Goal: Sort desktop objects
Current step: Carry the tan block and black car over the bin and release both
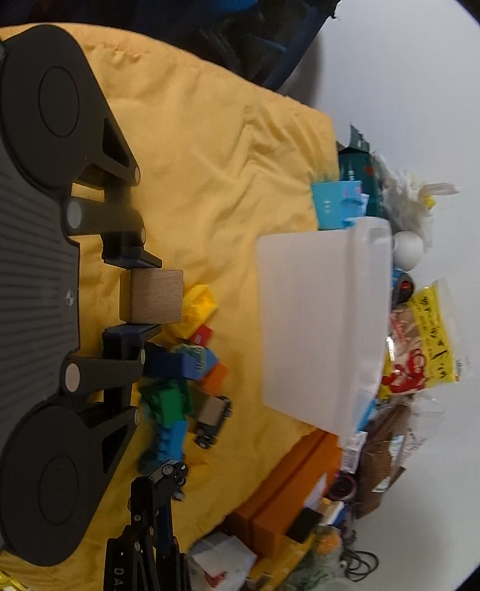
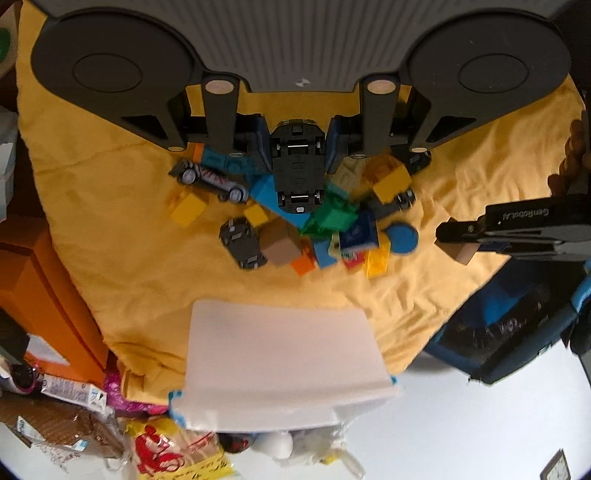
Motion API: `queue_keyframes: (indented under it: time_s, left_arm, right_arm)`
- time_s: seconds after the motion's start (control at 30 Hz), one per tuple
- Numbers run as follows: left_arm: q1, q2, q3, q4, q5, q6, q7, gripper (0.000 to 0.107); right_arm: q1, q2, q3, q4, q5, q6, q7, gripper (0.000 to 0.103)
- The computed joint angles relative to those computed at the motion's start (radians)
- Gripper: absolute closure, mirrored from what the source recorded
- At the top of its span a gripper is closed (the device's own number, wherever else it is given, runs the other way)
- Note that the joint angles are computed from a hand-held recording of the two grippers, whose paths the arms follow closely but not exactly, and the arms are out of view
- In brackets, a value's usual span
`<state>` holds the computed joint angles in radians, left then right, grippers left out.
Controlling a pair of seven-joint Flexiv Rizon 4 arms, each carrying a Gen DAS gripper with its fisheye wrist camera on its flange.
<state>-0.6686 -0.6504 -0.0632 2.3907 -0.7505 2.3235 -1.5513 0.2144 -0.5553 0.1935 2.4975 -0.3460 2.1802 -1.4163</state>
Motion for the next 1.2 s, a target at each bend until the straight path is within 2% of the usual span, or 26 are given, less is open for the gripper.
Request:
queue_keyframes:
  time_s: [0.3,0.73,0.93,1.2]
  left_arm:
    - [-0.022,0.086,0.007,-0.013,-0.096,0.004,0.056,0.074]
    - [0.041,0.148,-0.005,-0.108,-0.138,-0.016,0.202,0.074]
    - [0.072,0.152,0.000,-0.189,-0.136,-0.052,0.265,0.074]
    - [0.092,0.103,0.027,-0.337,-0.208,-0.127,0.385,0.074]
  right_arm:
    - [-0.038,0.065,0.021,-0.032,-0.027,0.044,0.081,0.070]
    - [-0.040,0.093,-0.008,-0.176,-0.073,0.043,0.154,0.070]
    - [-0.066,0.088,-0.009,-0.264,-0.135,-0.003,0.194,0.070]
    - [-0.117,0.028,0.022,-0.406,-0.238,-0.115,0.266,0.070]
